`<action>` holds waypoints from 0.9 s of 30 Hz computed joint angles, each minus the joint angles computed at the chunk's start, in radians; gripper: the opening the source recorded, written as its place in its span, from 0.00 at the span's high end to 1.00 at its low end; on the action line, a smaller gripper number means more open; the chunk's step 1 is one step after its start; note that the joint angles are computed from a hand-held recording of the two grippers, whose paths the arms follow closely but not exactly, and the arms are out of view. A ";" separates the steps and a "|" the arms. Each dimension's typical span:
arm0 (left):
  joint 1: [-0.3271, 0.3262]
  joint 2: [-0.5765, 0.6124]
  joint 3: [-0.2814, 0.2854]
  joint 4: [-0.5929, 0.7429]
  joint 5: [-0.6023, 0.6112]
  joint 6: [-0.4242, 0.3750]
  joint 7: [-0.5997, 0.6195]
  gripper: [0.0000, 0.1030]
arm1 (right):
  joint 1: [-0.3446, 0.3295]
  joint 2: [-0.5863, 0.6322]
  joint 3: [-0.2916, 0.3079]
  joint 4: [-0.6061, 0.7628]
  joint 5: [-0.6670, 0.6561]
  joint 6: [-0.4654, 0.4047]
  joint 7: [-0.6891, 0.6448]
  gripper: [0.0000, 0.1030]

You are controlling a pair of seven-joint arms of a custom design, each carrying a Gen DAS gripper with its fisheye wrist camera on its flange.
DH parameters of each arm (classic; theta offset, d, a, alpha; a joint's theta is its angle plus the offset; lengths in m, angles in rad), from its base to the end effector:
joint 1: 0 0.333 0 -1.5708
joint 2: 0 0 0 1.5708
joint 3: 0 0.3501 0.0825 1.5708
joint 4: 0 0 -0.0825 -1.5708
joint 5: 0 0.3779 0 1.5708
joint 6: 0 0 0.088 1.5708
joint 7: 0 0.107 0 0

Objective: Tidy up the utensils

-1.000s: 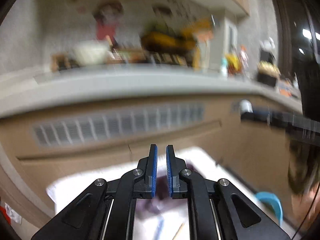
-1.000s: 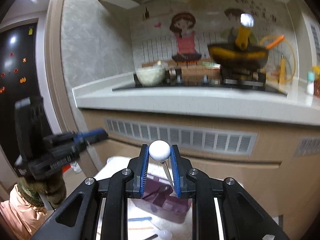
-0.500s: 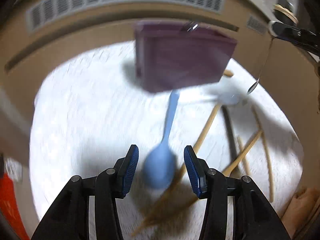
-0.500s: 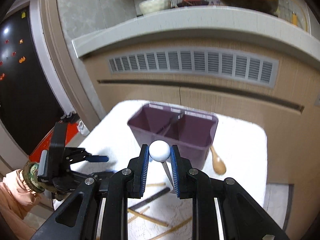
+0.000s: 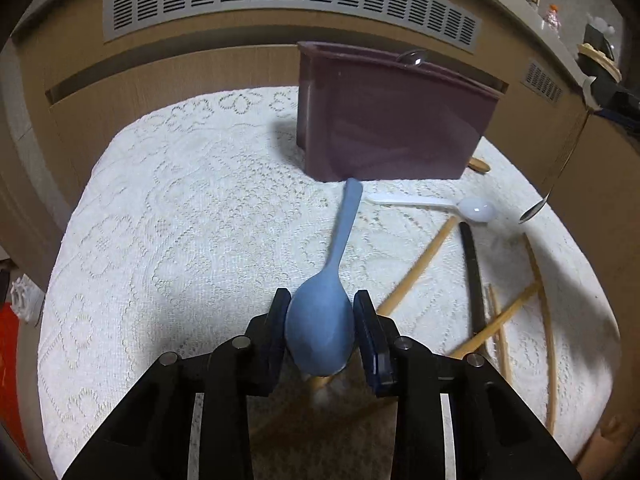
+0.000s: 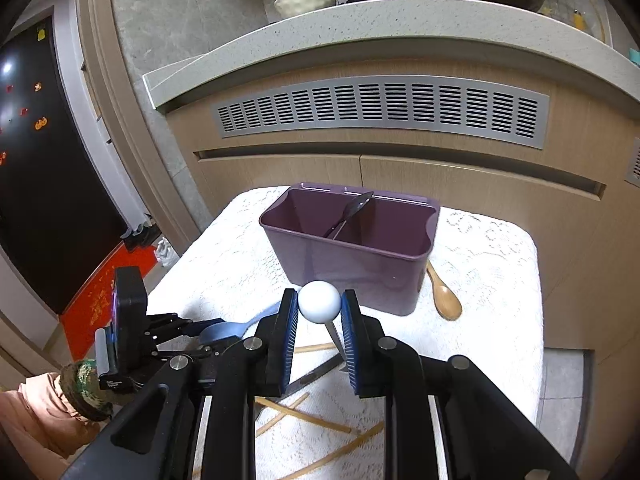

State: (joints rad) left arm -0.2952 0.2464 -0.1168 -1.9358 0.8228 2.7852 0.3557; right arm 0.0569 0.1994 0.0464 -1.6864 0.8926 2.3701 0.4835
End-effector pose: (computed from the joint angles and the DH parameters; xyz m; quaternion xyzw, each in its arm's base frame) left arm 0.5819 -0.2842 0.4549 -0.6986 0.6173 -0.2834 0.2249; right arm 0.6599 0.0746 0.5717 -0.8148 0.3906 -0.0992 0.4168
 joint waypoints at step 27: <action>0.048 -0.159 -0.085 -0.027 0.048 -0.050 0.028 0.71 | 0.015 -0.150 -0.055 -0.176 0.104 0.006 -0.120 0.80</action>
